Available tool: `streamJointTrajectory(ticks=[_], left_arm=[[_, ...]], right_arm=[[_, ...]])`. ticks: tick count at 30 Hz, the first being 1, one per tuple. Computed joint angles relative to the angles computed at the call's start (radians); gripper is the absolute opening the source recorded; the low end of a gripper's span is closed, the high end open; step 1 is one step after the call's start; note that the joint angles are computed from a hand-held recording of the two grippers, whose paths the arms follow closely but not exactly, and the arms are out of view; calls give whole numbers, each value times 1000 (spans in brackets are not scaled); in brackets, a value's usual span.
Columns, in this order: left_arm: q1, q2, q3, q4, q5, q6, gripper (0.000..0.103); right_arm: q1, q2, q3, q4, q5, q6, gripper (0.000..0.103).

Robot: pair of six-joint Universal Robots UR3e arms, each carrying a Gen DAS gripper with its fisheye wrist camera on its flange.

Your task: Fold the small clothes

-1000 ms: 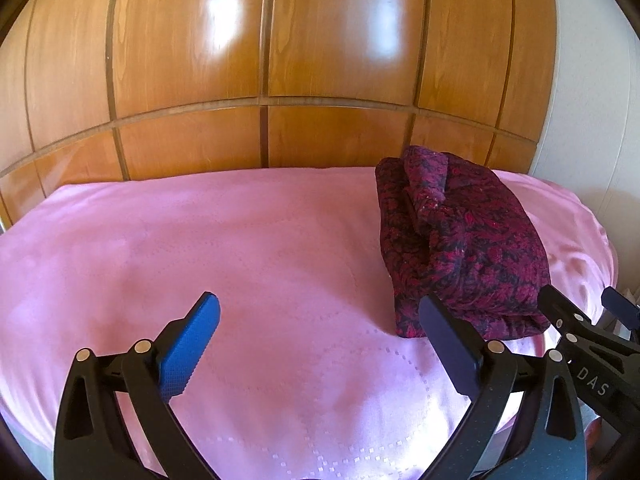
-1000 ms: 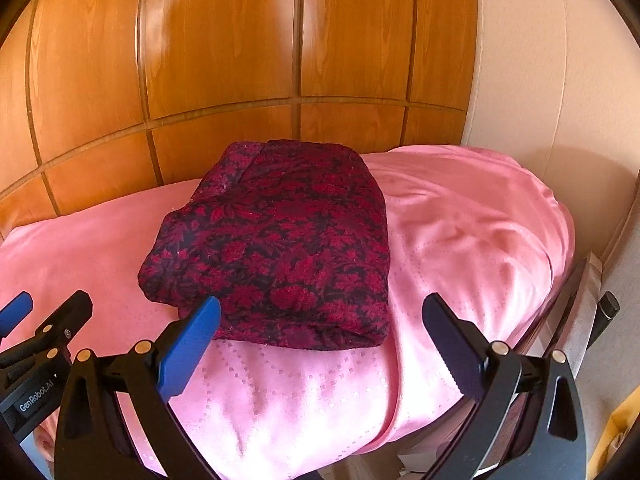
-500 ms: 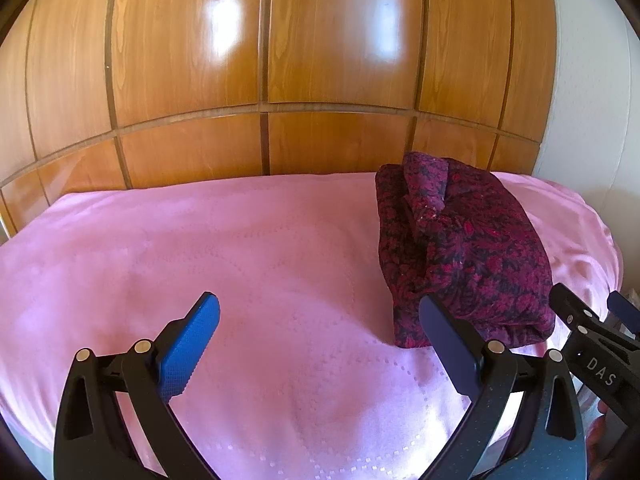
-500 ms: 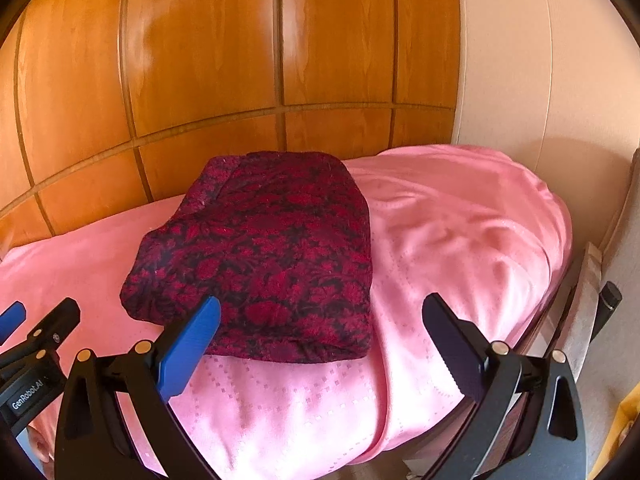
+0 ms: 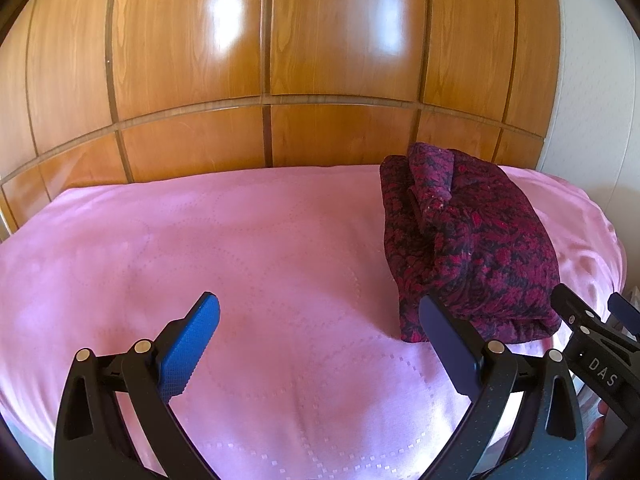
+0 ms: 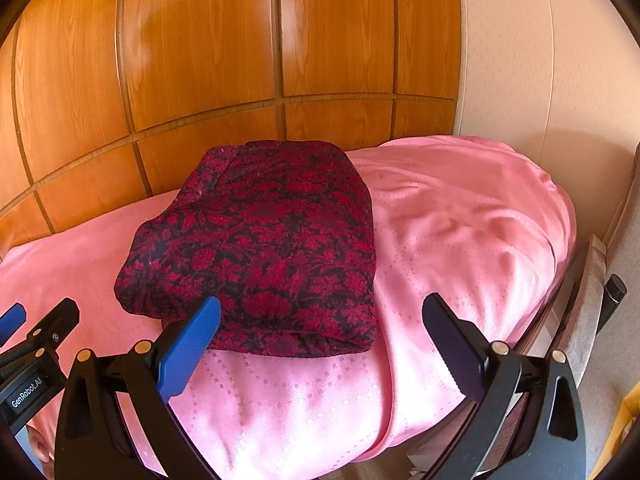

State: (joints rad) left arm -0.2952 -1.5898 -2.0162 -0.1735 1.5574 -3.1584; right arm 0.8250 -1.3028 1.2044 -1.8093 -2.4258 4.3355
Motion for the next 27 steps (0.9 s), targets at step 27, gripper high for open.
streamJointTrajectory(ticks=[27], left_arm=[[-9,12,-2,-4,14,-16,99]], right_arm=[[8,17,-17,-10,5,-10,101]])
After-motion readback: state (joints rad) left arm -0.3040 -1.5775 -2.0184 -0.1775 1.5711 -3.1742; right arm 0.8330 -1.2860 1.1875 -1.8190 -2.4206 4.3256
